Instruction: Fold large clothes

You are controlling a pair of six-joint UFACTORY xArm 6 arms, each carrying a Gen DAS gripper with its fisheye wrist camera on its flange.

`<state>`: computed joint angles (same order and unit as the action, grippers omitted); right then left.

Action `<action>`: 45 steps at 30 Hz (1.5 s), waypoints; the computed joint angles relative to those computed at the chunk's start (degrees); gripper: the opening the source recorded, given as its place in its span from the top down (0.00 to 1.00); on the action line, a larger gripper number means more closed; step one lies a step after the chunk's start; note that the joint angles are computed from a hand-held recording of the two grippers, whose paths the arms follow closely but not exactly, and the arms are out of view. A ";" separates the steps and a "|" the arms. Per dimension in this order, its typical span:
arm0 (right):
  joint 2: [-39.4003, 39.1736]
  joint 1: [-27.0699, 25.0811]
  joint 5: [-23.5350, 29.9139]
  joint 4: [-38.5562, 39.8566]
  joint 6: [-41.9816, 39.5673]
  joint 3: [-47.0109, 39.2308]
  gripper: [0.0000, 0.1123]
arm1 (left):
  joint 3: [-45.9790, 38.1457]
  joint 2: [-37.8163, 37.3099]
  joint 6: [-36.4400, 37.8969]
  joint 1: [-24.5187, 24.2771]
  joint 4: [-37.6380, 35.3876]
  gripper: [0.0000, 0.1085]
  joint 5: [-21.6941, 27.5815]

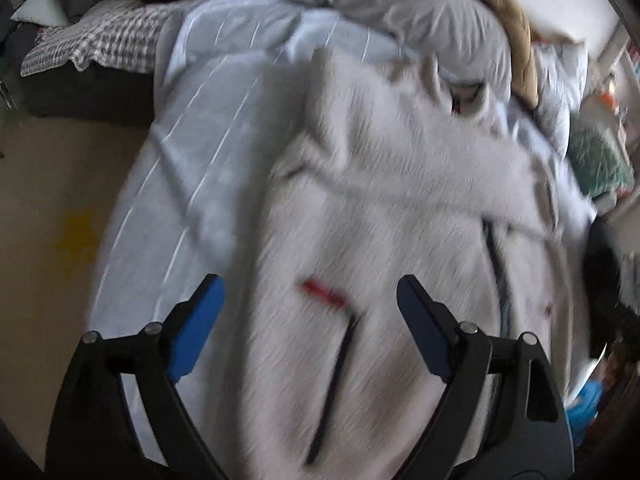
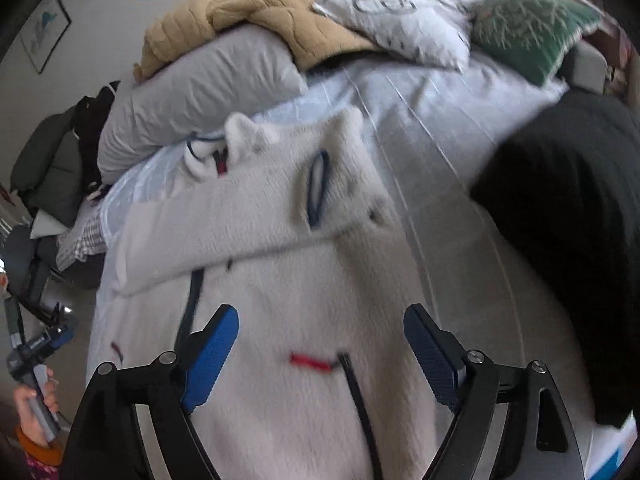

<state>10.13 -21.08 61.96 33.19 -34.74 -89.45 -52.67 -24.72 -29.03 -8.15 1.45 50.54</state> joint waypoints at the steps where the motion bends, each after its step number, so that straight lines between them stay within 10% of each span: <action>1: -0.70 -0.35 0.39 -1.17 -0.16 1.10 0.23 | 1.29 -1.18 1.66 0.34 -1.27 0.19 0.53; 8: -0.09 -4.53 8.99 -3.47 -0.84 3.40 0.23 | 12.49 -7.75 21.76 8.87 -26.83 0.19 5.28; 20: 8.25 -12.04 28.82 -0.03 -0.79 -1.77 0.26 | 21.98 -13.96 38.70 18.82 -49.07 0.26 18.57; 28: 11.25 -12.28 39.26 0.11 -2.71 -3.71 0.56 | 22.46 -12.60 41.71 20.05 -55.62 0.53 26.03; 31: 9.70 -11.15 37.75 -1.14 -3.43 -2.25 0.80 | 22.05 -12.89 40.75 17.42 -54.04 0.81 24.88; 45: 2.62 -10.34 28.74 20.49 -4.86 -2.43 0.87 | 15.63 -16.50 43.98 12.90 -62.90 0.85 5.53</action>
